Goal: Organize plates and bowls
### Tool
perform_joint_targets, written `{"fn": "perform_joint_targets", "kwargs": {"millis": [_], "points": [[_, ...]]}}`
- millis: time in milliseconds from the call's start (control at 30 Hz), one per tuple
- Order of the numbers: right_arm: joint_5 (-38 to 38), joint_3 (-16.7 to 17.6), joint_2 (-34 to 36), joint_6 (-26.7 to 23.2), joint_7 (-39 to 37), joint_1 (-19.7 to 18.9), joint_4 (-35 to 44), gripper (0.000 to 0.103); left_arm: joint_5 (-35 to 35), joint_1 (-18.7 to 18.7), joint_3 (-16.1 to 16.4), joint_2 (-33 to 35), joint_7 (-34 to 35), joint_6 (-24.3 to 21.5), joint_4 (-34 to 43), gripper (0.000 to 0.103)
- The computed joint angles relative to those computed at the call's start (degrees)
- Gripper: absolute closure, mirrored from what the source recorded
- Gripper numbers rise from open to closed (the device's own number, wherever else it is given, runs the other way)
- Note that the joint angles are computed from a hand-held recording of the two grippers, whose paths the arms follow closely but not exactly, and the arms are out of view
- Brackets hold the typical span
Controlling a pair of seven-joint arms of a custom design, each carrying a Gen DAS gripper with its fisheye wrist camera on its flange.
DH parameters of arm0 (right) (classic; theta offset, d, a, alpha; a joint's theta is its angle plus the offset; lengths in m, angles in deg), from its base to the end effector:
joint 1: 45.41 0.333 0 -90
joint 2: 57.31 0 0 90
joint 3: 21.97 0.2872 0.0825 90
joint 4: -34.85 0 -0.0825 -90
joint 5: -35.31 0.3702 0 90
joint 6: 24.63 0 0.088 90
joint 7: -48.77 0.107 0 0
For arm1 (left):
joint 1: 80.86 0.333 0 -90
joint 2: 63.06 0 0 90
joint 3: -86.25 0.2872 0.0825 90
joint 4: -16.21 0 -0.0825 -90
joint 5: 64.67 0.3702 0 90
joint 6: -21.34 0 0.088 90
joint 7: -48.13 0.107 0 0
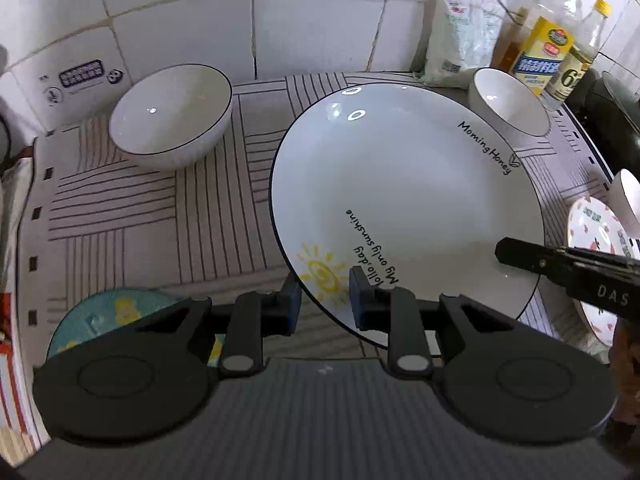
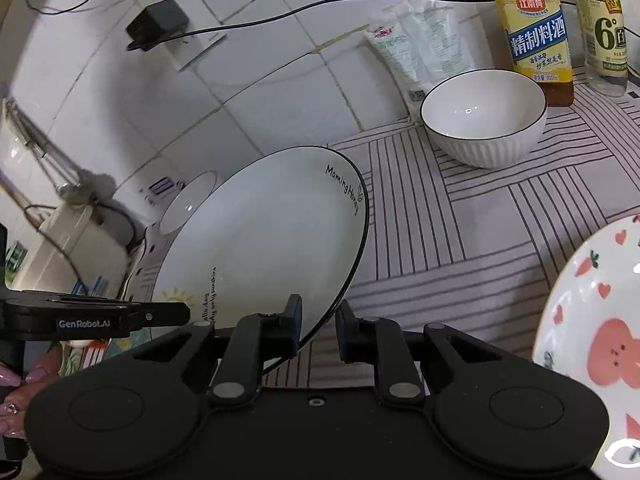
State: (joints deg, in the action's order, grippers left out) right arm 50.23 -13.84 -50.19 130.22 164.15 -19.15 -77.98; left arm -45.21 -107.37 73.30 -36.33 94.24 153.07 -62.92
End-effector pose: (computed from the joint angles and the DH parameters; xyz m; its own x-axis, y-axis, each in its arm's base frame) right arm 0.5117 0.3361 0.4566 0.0512 -0.8918 -0.4495 -0.9108 0.1428 -0.3872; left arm 0.5692 -0.4186 0.4797 -0.0754 -0.9879 0.1356 -0.8853 0.0037 -0.4651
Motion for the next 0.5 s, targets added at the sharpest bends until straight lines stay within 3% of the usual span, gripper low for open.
{"fn": "perform_joint_targets", "kwargs": {"millis": [167,367,500], "points": [[-7.89,-1.62,2.86,-1.88,8.26,1.87,2.18,0.080,-4.07,1.58,-0.80,4.90,4.17,-1.77,4.92,0.080],[-14.95,-2.65,6.09,-9.63,13.95,3.35,6.71,0.078,-7.19,1.45,-0.55,9.63,6.60,-5.23,10.42,0.080],[-19.82,-3.19,8.25,-19.12,15.96,4.65,13.41,0.077,-8.19,1.41,-0.33,9.38,6.71,-7.45,11.54,0.080]]}}
